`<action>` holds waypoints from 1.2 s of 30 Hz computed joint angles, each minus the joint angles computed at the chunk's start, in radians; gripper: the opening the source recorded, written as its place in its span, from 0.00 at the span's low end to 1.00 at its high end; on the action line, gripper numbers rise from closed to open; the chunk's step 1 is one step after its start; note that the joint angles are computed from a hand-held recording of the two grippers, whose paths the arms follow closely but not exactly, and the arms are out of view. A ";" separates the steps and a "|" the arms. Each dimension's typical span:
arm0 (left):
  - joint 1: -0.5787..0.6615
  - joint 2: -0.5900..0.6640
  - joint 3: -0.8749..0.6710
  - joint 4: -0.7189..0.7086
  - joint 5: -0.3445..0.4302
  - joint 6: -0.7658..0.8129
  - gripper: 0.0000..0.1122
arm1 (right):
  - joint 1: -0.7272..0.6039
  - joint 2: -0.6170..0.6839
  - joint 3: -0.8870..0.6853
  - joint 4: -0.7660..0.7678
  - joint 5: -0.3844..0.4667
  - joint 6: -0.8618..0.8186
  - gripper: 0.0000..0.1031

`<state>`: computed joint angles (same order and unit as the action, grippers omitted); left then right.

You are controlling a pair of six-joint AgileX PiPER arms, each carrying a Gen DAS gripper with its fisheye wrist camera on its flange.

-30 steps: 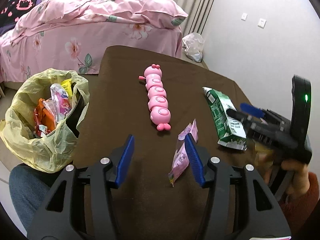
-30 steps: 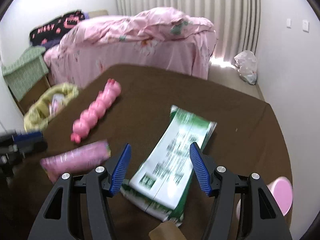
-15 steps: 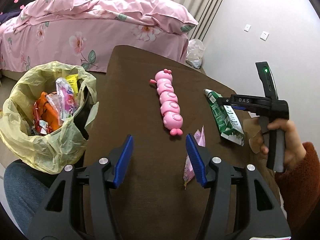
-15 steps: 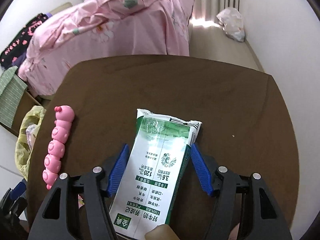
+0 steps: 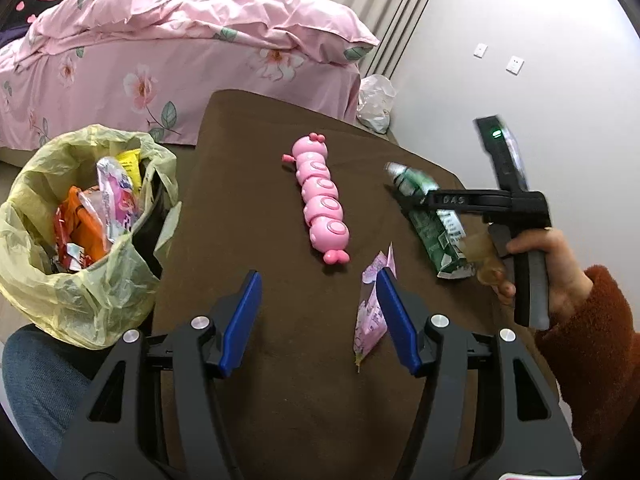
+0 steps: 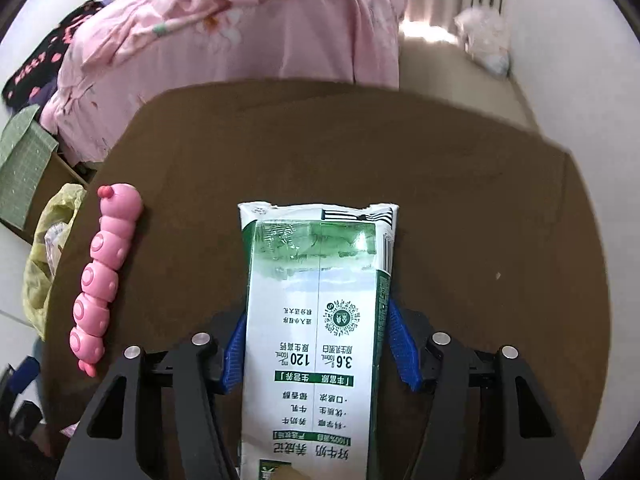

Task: Collect trash

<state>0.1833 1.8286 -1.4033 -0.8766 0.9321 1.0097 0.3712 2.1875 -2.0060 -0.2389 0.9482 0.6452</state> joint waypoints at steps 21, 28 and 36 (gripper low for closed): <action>-0.120 -0.058 0.076 0.115 -0.095 0.027 0.62 | 0.370 -0.715 1.003 -0.940 -0.201 1.037 0.52; -0.184 -0.054 0.062 0.288 -0.113 -0.109 0.20 | 0.442 -0.810 1.120 -1.008 -0.146 1.192 0.52; -0.137 -0.130 0.102 0.195 -0.078 -0.033 0.11 | 0.476 -0.826 1.114 -1.016 -0.116 1.198 0.52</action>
<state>0.0458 1.6990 -1.3018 -0.6813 0.8544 0.9770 0.8475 1.3616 -0.8925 -1.2546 0.8324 1.8430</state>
